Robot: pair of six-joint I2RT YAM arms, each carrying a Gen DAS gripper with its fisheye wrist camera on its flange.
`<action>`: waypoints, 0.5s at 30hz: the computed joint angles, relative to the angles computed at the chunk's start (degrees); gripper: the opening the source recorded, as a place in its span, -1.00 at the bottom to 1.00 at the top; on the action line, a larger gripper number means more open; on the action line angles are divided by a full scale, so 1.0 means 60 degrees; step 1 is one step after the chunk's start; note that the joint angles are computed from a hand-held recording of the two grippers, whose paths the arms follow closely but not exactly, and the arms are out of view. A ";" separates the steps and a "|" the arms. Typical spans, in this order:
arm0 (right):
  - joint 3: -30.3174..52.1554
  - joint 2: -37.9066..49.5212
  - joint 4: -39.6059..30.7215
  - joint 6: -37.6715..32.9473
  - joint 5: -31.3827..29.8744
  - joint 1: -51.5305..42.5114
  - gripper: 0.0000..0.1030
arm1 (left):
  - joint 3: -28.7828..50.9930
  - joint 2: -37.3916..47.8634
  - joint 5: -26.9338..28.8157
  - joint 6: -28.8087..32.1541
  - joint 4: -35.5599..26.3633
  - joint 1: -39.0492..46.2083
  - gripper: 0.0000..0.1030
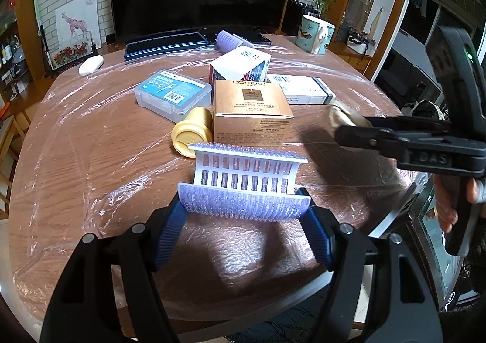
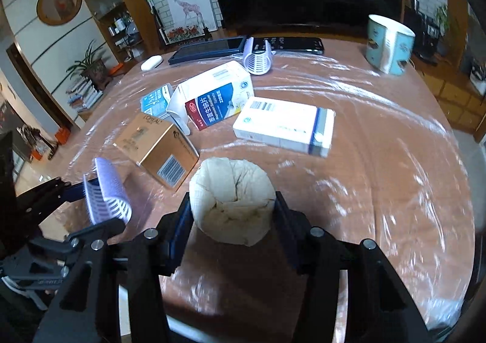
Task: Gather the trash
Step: 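Carry the hair roller and paper ball with both tools over the black bin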
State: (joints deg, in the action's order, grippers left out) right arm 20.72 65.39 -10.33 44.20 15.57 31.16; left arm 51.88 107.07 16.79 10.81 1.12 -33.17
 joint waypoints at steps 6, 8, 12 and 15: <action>-0.0559 -0.1317 -0.0669 0.0937 0.0102 0.0714 -0.01 | -0.0263 -0.0306 -0.0107 -0.0071 -0.0046 -0.0139 0.40; -0.0602 -0.1554 -0.0913 0.1196 0.0172 0.1021 -0.01 | -0.0357 -0.0429 -0.0110 -0.0107 -0.0066 -0.0169 0.40; -0.0730 -0.2053 -0.1280 0.1882 0.0430 0.1855 -0.01 | -0.0613 -0.0744 -0.0096 -0.0238 -0.0061 -0.0225 0.39; -0.0834 -0.2467 -0.1547 0.2378 0.0554 0.2443 -0.01 | -0.0814 -0.1013 -0.0074 -0.0320 -0.0069 -0.0249 0.39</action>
State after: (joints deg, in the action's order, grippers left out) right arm 15.72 50.58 -19.62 58.47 18.90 45.82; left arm 47.00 100.99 16.34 8.89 0.71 -34.67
